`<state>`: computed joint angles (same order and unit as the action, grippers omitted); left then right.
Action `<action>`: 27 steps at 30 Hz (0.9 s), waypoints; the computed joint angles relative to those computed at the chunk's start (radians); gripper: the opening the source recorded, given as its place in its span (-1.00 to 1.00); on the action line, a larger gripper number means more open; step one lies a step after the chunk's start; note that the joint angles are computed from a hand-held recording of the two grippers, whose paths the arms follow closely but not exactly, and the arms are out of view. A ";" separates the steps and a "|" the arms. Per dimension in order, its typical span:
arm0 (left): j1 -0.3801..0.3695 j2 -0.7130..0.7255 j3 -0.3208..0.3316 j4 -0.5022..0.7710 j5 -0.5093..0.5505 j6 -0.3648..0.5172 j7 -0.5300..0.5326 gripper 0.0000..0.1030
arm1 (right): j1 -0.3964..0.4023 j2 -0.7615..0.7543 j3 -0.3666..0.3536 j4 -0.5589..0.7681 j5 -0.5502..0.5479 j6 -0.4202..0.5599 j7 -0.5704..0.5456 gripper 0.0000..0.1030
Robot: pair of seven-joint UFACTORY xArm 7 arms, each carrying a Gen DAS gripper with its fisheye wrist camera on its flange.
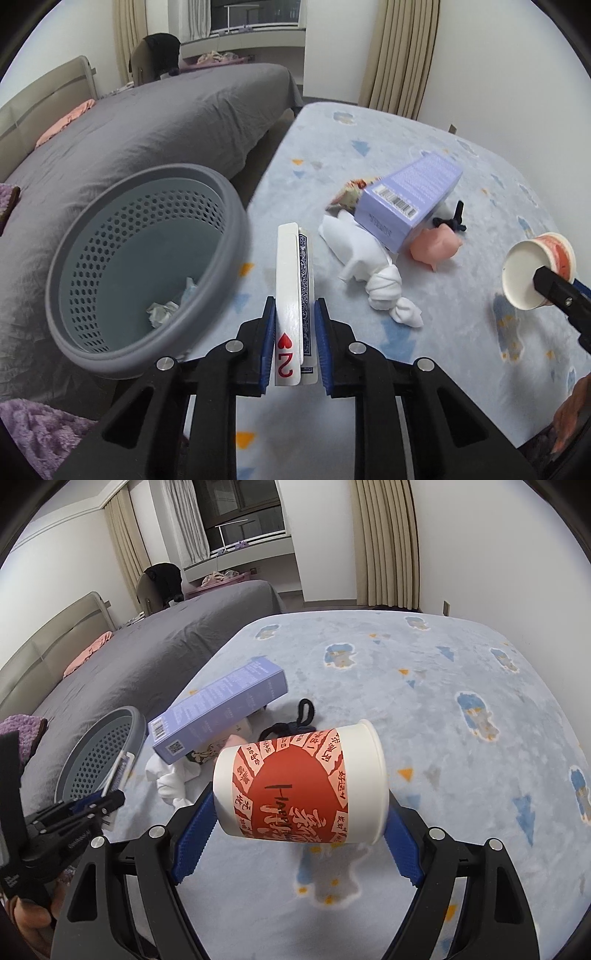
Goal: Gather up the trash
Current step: 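Carry the cards and cup over the basket and open both tools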
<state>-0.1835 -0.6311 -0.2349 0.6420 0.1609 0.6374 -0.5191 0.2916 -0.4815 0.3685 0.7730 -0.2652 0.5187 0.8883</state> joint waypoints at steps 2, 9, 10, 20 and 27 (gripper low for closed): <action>-0.001 -0.027 0.023 -0.006 -0.004 0.003 0.019 -0.60 | 0.000 0.010 0.012 0.008 0.005 -0.010 0.025 0.54; 0.040 -0.066 0.076 -0.008 -0.003 -0.013 0.099 -0.60 | -0.003 0.117 0.082 0.130 -0.086 0.002 0.106 0.54; 0.046 -0.069 0.086 -0.008 -0.006 -0.017 0.114 -0.60 | 0.001 0.137 0.089 0.153 -0.105 0.002 0.119 0.54; 0.119 -0.068 0.178 -0.021 -0.056 -0.059 0.242 -0.60 | 0.106 0.420 0.101 0.440 -0.309 0.043 0.182 0.54; 0.205 -0.056 0.204 -0.060 -0.064 -0.070 0.281 -0.60 | 0.225 0.627 0.052 0.638 -0.357 0.057 0.135 0.54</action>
<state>0.0215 -0.6872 -0.0309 0.5819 0.0969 0.5669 -0.2382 0.5162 0.1455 0.4201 1.4110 -0.6226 0.5757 1.0235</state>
